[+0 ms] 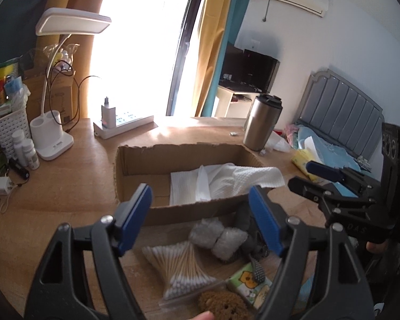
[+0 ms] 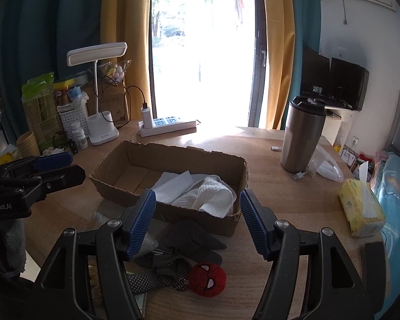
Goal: Organize soft objects
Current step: 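Grasp the cotton swab bag with the left tool while the right tool grasps the red plush ball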
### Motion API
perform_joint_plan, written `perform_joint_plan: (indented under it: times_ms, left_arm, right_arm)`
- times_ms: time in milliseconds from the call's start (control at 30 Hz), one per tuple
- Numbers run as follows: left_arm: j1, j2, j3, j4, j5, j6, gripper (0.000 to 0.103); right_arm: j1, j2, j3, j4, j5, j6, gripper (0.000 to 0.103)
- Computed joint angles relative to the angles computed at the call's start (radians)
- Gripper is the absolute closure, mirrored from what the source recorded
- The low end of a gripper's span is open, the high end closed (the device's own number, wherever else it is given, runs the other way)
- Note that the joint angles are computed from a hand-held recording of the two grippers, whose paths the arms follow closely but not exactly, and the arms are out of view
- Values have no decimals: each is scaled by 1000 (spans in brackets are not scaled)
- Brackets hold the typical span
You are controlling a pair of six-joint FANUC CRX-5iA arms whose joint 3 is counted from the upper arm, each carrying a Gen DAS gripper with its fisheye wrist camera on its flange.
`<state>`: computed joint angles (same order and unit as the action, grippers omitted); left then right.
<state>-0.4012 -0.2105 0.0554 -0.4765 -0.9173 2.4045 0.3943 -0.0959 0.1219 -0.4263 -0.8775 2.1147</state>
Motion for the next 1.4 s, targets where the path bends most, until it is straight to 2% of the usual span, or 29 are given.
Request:
perform_joint_plan:
  times_ms: [467, 700, 1033, 1400]
  left_arm:
    - [-58, -14, -28, -60, -46, 98, 26]
    - [-56, -5, -51, -39, -45, 110, 26]
    - [-49, 26, -64, -4, -84, 107, 26]
    - [-15, 76, -64, 80, -113, 53, 26]
  right_arm:
    - [-19, -21, -55, -15, -18, 11, 34]
    - [-30, -12, -69, -16, -25, 12, 34]
    - [-47, 17, -79, -20, -49, 13, 34]
    - [-66, 48, -80, -18, -68, 8, 34]
